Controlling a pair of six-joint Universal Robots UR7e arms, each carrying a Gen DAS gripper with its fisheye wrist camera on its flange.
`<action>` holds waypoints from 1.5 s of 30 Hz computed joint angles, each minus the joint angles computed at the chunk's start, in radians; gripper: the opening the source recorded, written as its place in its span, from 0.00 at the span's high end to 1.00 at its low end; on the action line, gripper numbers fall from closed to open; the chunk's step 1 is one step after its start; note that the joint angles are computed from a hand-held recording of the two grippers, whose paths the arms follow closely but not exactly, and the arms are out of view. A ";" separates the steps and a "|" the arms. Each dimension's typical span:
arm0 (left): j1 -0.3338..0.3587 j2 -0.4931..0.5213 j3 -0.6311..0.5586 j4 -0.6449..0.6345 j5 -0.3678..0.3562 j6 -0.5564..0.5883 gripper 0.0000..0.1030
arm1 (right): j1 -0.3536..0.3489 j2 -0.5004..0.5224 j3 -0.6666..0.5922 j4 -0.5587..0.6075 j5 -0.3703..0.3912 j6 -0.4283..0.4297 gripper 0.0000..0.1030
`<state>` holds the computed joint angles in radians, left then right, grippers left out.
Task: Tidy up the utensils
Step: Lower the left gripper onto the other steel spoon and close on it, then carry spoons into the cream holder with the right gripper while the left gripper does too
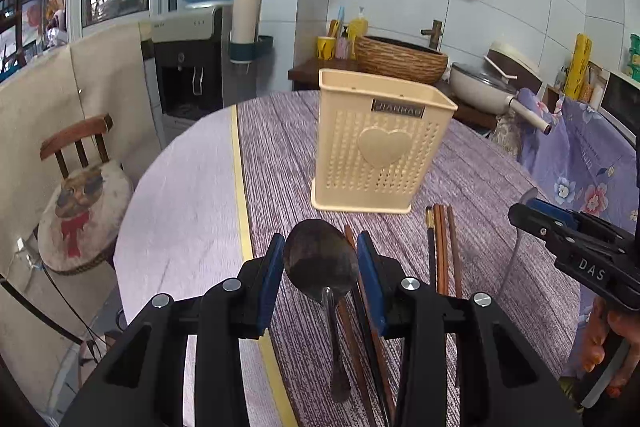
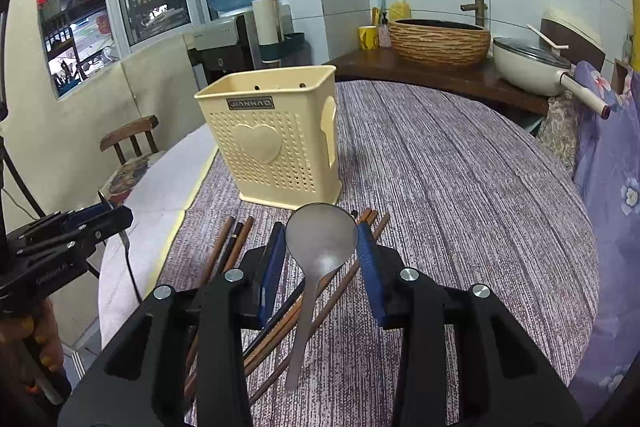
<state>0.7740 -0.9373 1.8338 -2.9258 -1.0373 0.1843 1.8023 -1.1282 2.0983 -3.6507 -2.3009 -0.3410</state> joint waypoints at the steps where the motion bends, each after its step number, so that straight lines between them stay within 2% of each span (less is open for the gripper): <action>1: -0.001 -0.002 -0.002 -0.003 -0.004 0.004 0.64 | 0.004 -0.004 0.001 0.001 0.003 -0.006 0.64; 4: -0.001 -0.006 -0.002 -0.016 -0.010 0.017 0.64 | 0.014 -0.002 0.001 -0.017 0.001 -0.039 0.64; 13: 0.003 -0.015 0.004 -0.033 -0.025 0.038 0.64 | 0.023 0.001 0.005 -0.029 0.010 -0.067 0.64; 21: 0.018 -0.020 -0.054 0.009 -0.092 0.039 0.64 | 0.032 -0.019 -0.009 -0.011 0.060 -0.081 0.64; 25: 0.021 0.013 -0.148 0.022 -0.145 0.044 0.64 | 0.045 -0.019 -0.067 -0.013 0.085 -0.115 0.64; 32: 0.013 0.120 -0.381 0.056 -0.208 0.036 0.64 | 0.076 0.021 -0.263 0.005 0.097 -0.184 0.64; 39: -0.002 0.255 -0.571 -0.012 -0.188 0.063 0.64 | 0.080 0.108 -0.474 -0.042 0.105 -0.270 0.64; 45: 0.024 0.319 -0.593 -0.016 -0.165 0.059 0.64 | 0.026 0.166 -0.498 -0.045 0.100 -0.265 0.64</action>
